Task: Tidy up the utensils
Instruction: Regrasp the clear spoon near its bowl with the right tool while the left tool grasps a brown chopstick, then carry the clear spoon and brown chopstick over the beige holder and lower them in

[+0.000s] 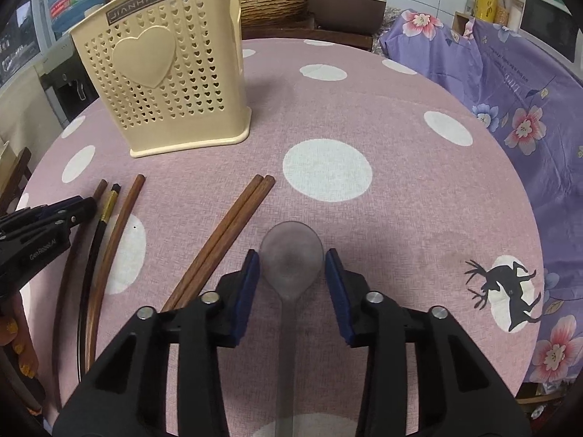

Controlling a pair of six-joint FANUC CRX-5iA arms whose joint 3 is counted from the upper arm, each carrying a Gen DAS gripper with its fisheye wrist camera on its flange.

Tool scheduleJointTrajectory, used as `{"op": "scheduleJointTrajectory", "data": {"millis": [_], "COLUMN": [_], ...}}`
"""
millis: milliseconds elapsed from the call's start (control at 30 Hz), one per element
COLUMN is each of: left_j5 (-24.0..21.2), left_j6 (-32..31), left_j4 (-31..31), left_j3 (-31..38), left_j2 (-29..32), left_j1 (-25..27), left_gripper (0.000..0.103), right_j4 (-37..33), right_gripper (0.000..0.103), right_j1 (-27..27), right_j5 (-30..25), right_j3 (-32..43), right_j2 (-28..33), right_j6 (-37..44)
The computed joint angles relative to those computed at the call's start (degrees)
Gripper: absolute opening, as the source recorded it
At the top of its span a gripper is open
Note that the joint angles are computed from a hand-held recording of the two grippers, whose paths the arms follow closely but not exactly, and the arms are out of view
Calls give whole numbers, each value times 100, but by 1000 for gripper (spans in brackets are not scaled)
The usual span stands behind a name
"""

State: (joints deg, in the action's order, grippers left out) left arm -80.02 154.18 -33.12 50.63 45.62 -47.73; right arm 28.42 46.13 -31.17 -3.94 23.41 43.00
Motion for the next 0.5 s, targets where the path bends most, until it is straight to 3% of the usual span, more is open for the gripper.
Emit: {"op": "scheduleJointTrajectory", "data": {"millis": [133,400,500], "left_j5": [-32,388,738], "left_j6": [97,285,484], "left_j4": [-135,-83,-159], "left_j3": [23,-356,-689], "left_j2": [19,-248,-539], "left_j1": [-36,10,-21], "left_gripper": [9,8,8], "right_j4": [144,-1,-16], "right_gripper": [37,37,37], "right_j1": [-4,-75,-113], "right_j5": [84,487,680], "right_j3": [-70,-282,-398], "right_j2": [-8,-238,-452], "right_j6": [-101,-52,-48]}}
